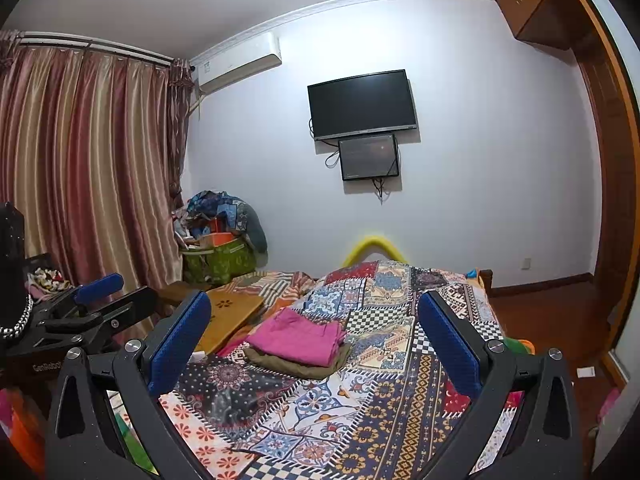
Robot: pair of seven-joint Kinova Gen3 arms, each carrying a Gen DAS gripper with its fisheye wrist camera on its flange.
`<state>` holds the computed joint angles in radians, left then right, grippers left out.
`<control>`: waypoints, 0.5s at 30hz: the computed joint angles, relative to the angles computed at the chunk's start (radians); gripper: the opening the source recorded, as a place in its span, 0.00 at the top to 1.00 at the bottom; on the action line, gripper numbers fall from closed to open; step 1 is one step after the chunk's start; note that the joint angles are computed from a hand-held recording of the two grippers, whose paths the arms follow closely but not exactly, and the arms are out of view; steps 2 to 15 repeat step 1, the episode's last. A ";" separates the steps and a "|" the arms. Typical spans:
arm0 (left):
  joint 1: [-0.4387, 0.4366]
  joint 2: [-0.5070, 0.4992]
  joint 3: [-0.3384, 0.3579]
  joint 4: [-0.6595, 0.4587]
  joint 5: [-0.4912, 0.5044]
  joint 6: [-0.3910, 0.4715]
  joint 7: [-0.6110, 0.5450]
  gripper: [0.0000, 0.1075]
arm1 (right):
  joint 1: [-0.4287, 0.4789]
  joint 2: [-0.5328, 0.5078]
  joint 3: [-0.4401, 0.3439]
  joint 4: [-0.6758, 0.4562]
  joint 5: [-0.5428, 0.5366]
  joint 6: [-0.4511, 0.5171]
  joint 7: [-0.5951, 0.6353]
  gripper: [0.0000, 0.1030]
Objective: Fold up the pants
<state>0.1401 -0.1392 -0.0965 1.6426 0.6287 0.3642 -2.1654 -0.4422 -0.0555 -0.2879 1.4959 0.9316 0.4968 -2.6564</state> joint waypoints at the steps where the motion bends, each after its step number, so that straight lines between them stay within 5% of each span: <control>1: -0.001 -0.001 0.002 0.000 -0.004 0.001 0.004 0.04 | 0.001 0.001 0.000 0.000 0.002 0.000 -0.002 0.00; 15: -0.001 -0.001 0.002 0.000 -0.004 0.001 0.004 0.04 | 0.001 0.001 0.000 0.000 0.002 0.000 -0.002 0.00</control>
